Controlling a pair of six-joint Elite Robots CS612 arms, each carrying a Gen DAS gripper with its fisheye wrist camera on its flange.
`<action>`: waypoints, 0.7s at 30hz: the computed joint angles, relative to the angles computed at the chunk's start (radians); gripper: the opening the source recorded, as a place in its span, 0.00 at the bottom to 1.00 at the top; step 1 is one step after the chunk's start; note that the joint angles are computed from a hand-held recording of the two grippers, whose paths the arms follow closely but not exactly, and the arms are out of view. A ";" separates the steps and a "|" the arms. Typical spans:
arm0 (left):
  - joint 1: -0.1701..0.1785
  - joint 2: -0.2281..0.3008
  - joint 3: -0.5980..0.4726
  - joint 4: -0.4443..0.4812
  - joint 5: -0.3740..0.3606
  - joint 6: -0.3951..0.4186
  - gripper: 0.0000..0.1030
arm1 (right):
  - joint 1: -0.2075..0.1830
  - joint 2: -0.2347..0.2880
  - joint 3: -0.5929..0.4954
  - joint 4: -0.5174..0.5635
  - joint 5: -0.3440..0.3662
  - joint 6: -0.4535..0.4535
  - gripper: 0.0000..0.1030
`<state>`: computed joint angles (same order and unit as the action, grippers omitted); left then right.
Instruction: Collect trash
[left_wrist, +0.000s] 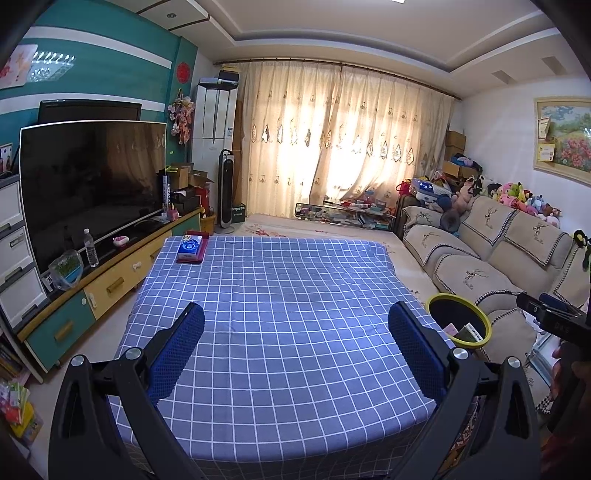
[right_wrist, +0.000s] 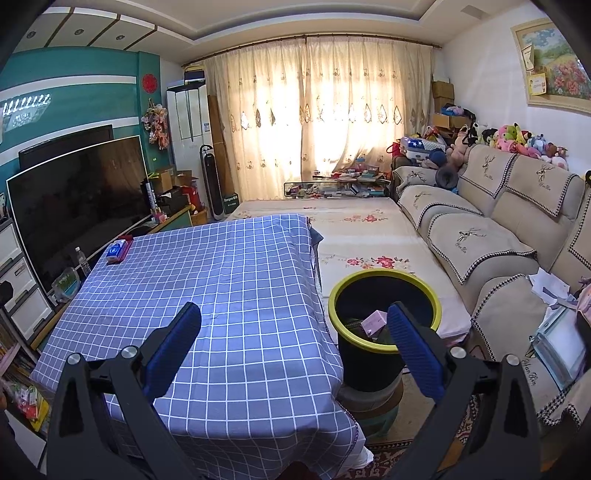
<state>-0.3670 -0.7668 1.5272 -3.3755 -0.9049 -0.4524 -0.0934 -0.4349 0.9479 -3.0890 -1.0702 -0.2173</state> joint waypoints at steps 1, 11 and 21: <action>0.000 0.001 0.000 0.001 -0.002 -0.002 0.95 | 0.000 0.000 -0.001 0.001 0.000 0.000 0.93; 0.003 0.006 -0.006 0.008 -0.015 -0.003 0.95 | 0.001 0.002 -0.004 0.004 0.001 0.001 0.93; 0.007 0.008 -0.003 0.012 -0.023 -0.008 0.95 | 0.002 0.006 -0.010 0.010 0.002 -0.002 0.93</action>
